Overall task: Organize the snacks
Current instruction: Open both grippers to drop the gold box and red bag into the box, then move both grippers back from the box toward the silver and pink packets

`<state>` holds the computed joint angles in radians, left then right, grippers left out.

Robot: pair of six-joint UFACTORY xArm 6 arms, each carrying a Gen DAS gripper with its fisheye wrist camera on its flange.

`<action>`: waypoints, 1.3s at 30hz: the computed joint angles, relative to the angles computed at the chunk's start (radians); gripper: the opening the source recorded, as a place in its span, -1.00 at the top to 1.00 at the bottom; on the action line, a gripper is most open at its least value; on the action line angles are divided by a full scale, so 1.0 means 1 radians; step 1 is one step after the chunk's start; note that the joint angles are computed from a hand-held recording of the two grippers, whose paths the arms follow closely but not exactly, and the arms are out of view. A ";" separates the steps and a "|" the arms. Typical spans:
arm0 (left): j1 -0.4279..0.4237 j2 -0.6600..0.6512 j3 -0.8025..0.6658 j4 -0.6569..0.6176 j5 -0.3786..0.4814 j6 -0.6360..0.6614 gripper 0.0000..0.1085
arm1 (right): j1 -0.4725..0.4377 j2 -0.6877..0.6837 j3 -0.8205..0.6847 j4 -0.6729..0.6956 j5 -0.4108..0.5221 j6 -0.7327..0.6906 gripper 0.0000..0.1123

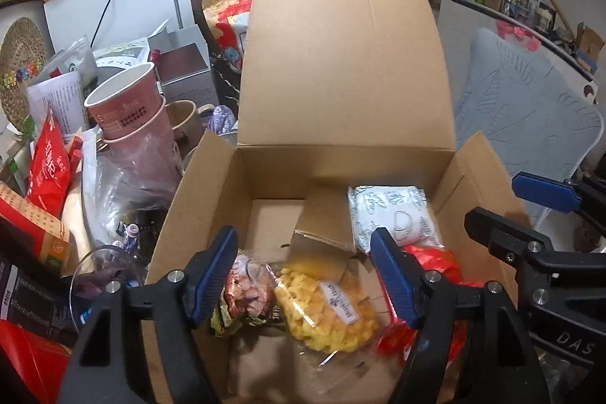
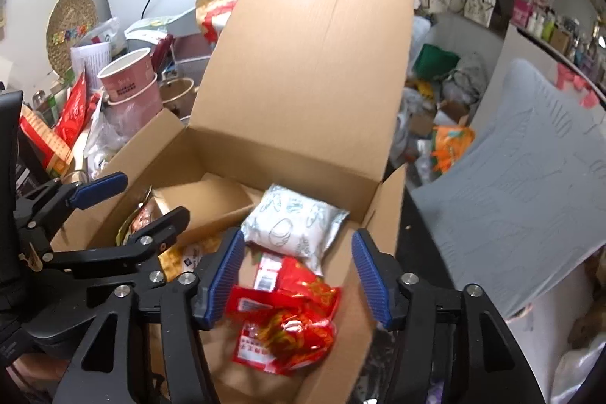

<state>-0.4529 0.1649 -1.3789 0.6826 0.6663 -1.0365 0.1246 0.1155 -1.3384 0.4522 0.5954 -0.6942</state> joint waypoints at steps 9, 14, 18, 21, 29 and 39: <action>-0.028 -0.060 0.035 0.059 -0.017 -0.046 -0.33 | -0.022 -0.073 0.060 0.058 -0.032 -0.046 -0.08; -0.050 -0.091 0.047 0.092 -0.026 -0.068 -0.33 | -0.046 -0.132 0.101 0.112 -0.038 -0.083 -0.08; -0.075 -0.118 0.058 0.126 -0.034 -0.081 -0.33 | -0.068 -0.177 0.132 0.150 -0.042 -0.109 -0.08; -0.096 -0.139 0.068 0.162 -0.036 -0.094 -0.33 | -0.084 -0.213 0.158 0.181 -0.042 -0.132 -0.08; -0.152 -0.173 0.080 0.221 -0.041 -0.105 -0.33 | -0.130 -0.322 0.241 0.263 -0.030 -0.193 -0.08; -0.212 -0.176 0.080 0.228 -0.081 -0.063 -0.33 | -0.206 -0.449 0.353 0.323 -0.014 -0.254 -0.08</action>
